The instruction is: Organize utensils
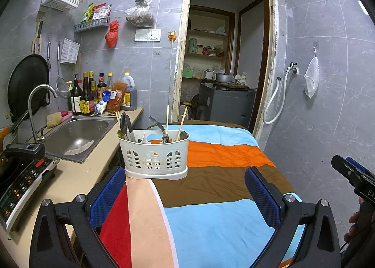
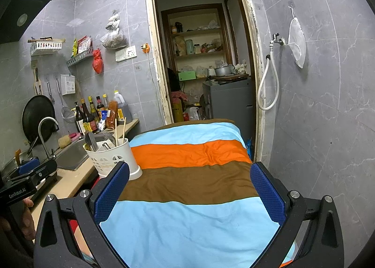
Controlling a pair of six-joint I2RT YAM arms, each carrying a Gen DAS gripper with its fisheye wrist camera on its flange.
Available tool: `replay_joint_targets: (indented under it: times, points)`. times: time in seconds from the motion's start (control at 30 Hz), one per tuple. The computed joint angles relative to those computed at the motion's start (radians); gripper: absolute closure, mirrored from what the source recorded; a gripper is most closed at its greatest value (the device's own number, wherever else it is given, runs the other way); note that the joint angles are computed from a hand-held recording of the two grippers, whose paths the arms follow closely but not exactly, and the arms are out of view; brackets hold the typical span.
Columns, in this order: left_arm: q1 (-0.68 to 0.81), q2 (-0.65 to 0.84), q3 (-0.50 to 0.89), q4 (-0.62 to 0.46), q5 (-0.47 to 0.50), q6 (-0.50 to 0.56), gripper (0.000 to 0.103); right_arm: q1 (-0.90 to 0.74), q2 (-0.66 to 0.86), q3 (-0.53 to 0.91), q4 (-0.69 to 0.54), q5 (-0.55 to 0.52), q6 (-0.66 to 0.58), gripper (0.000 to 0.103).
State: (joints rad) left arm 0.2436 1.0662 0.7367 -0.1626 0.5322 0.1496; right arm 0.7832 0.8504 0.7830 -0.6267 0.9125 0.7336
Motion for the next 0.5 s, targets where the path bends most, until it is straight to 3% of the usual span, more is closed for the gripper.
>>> replay_joint_targets:
  times: [0.5]
  points:
    - [0.006, 0.005, 0.003, 0.001, 0.005, 0.003, 0.001, -0.007, -0.004, 0.000, 0.002, -0.006, -0.008, 0.002]
